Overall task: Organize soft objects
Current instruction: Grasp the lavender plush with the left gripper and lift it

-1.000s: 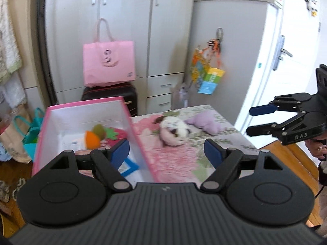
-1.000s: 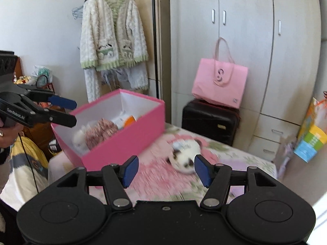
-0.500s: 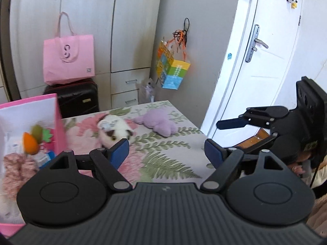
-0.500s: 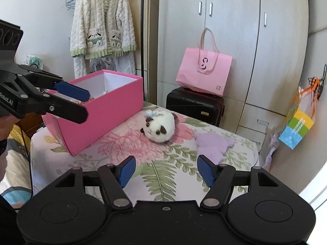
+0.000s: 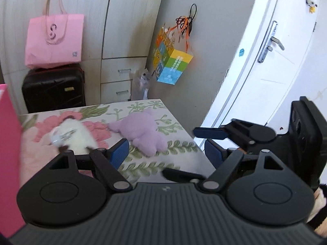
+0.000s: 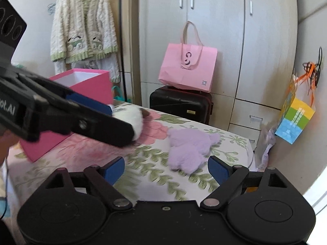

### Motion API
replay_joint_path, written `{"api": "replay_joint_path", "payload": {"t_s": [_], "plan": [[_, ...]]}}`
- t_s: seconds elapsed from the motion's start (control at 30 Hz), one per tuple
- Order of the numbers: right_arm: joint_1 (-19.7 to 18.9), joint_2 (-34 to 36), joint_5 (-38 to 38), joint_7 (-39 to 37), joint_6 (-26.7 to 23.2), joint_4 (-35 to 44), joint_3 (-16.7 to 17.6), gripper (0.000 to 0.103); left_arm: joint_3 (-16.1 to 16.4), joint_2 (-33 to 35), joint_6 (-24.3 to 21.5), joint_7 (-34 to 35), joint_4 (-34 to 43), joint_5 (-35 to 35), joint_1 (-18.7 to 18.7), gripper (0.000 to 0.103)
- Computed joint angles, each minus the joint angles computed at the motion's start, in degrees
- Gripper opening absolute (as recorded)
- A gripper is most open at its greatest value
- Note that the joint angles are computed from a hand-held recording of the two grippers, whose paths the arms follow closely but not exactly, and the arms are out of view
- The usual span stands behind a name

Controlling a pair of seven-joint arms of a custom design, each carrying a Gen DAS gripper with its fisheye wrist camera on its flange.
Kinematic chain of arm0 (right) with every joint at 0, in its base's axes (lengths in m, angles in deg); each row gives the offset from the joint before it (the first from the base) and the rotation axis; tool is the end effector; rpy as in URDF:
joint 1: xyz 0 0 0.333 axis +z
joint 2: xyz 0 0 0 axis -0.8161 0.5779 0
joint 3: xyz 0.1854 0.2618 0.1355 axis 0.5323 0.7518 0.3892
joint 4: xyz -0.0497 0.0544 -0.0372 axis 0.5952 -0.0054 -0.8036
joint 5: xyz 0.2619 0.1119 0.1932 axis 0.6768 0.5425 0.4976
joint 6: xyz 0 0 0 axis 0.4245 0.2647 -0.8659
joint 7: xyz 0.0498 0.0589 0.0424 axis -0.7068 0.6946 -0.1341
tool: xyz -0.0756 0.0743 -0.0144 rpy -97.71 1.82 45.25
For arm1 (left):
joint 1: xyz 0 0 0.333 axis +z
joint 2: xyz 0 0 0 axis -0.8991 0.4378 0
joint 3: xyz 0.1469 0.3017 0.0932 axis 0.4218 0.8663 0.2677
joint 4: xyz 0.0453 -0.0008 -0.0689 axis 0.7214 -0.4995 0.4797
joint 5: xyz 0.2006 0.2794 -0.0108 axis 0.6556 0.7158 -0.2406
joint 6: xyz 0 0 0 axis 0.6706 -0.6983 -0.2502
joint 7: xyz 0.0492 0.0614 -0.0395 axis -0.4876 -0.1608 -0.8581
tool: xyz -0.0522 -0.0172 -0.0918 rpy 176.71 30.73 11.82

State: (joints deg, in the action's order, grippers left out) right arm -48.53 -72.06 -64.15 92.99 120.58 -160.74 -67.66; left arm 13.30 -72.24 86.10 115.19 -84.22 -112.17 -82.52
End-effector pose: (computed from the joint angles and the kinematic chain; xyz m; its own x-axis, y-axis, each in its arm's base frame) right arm 0.4405 0.0784 0.4873 0.2880 -0.9575 -0.0174 -0.5319 -0.1449 -0.8343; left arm 0.4772 -0.2722 0.5347 -0.6660 -0.6965 0.2670 -0.5777 0.2550 -0.7754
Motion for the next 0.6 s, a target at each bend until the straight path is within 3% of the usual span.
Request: {"api": "replay_joint_path", "payload": {"t_s": [0.13, 0.2, 0.3, 0.43, 0.53, 0.6], "plan": [[-2.4, 5.74, 3.63, -3.97, 3.21, 2.73, 1.4, 0.091, -1.06, 5.62, 5.12, -7.22, 4.19, 5.37, -1.28, 0.079], [-5.94, 8.91, -5.78, 3.05, 4.18, 6.76, 2.61, 0.091, -1.09, 8.21, 4.9, -13.84, 6.57, 9.34, -1.17, 0.079], [-10.14, 12.34, -13.56, 11.01, 4.93, 11.39, 5.3, 0.091, 0.01, 11.65, 5.57, -23.73, 9.14, 18.41, -2.2, 0.077], [-14.72, 15.06, -25.53, 22.73, 3.2, 17.01, 9.08, 0.091, 3.1, 14.84, 5.42, -35.25, 10.91, 30.07, -4.76, 0.066], [-14.36, 16.06, -27.34, 26.18, 3.95, 17.91, 8.54, 0.091, 3.96, 16.23, 4.8, -40.88, 11.34, 35.49, -5.45, 0.062], [-12.05, 15.75, -21.67, 21.5, 3.5, 15.87, 7.05, 0.09, 4.66, 16.48, 6.04, -43.9, 10.59, 39.33, -6.2, 0.061]]}}
